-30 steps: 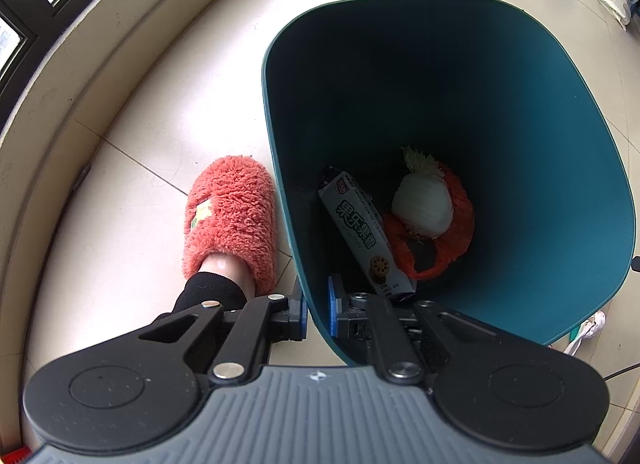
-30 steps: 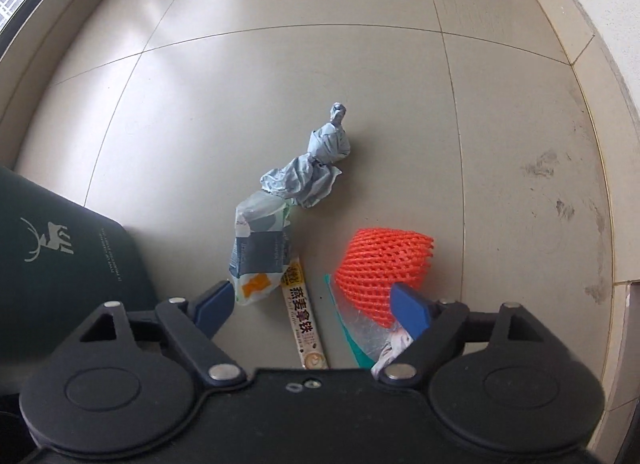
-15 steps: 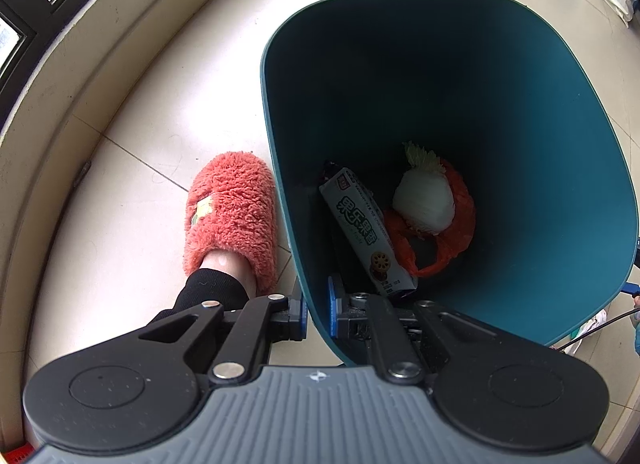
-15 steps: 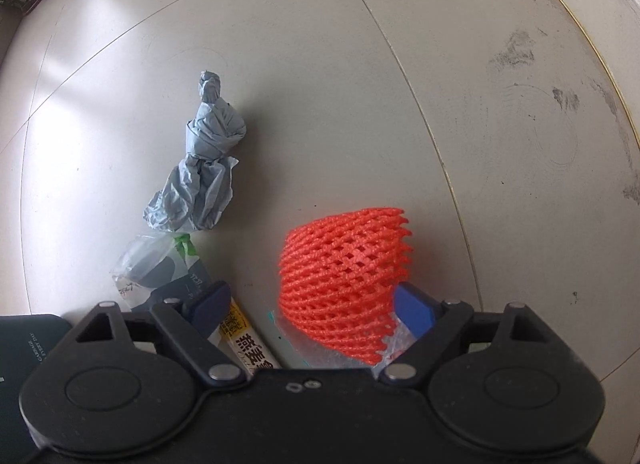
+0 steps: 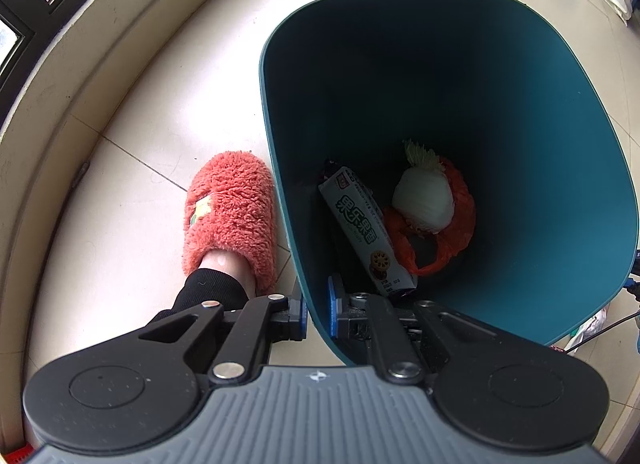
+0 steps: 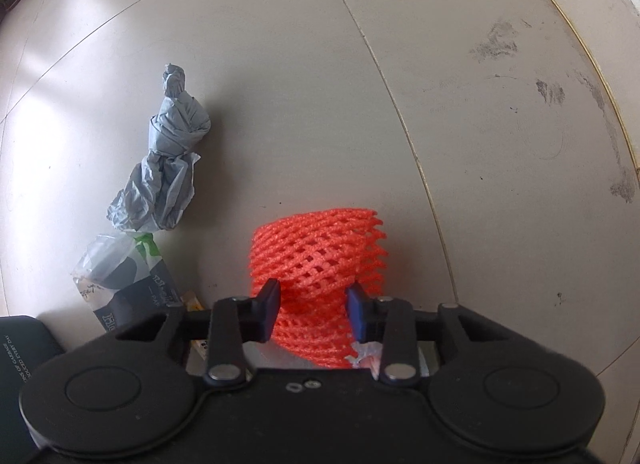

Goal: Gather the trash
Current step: 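Move the right tool back to the pile and grasp the orange foam net, then carry the orange foam net with the right tool and release it into the bin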

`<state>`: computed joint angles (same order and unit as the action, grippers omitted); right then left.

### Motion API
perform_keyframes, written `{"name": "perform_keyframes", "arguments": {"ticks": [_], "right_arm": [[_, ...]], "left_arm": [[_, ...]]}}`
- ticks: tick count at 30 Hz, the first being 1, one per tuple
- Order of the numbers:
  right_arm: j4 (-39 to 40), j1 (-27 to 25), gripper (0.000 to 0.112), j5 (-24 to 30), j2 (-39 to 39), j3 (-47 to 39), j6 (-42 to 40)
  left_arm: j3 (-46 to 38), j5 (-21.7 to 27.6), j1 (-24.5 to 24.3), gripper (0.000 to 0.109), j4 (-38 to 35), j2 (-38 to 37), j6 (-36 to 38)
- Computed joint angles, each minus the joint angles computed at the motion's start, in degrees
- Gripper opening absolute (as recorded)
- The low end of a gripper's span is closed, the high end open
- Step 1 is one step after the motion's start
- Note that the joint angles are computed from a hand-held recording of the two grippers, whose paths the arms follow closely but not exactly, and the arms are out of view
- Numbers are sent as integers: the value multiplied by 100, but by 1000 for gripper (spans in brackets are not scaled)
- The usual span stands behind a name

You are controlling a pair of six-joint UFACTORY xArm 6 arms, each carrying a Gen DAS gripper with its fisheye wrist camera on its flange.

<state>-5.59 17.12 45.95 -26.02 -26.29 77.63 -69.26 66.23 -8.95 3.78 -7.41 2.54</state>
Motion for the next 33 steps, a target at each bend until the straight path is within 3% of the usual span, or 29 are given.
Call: {"name": "perform_keyframes", "arguments": {"ticks": [2, 8, 14, 23, 33], "right_arm": [[-70, 59, 14, 187, -40, -112, -56], [-247, 192, 10, 725, -330, -468, -290], [-581, 574, 10, 1246, -364, -1498, -816], [-762, 1377, 10, 770, 481, -3387, -1658], [-346, 1924, 11, 510, 1982, -5303, -2694]], "left_arm": [[6, 0, -13, 10, 14, -13, -13], [-39, 45, 56, 9, -104, 26, 46], [35, -37, 79, 9, -97, -6, 81], [140, -106, 11, 10, 1, -92, -17], [111, -79, 11, 10, -40, -105, 28]]}}
